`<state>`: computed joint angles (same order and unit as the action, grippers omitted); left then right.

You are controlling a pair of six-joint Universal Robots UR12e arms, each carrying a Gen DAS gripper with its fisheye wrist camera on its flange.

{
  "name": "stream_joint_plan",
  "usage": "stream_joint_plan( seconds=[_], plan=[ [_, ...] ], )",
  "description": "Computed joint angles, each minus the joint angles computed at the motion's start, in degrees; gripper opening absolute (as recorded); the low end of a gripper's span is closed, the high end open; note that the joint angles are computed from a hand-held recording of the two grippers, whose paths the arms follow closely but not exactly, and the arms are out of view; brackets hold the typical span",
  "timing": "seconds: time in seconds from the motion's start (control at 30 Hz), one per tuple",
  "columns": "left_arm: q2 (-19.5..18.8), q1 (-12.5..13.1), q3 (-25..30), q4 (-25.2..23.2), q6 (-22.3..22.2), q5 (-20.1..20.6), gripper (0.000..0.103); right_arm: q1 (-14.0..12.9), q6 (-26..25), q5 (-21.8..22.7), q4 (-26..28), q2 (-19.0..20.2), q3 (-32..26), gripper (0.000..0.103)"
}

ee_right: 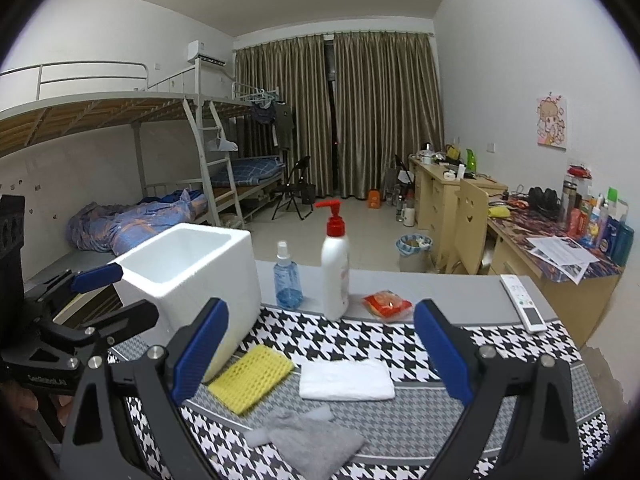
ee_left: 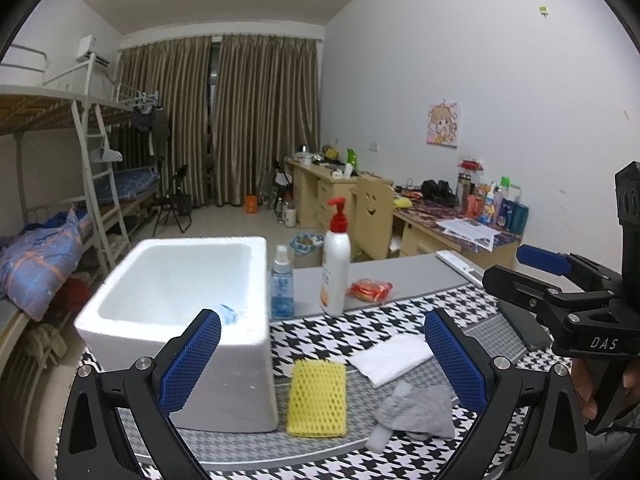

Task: Organize soft objects
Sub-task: 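Move both tools back toward the remaining items on the table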

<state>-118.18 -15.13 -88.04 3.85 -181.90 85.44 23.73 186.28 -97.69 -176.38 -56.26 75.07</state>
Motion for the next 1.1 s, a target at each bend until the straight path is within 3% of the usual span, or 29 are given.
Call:
stream_joint_plan(
  seconds=[1.1],
  plan=[
    [-3.01,-1.96,1.37,-7.01,0.63,1.28,0.102,-1.41,3.82,0.57,1.48,-1.72,5.9,0.096]
  ],
)
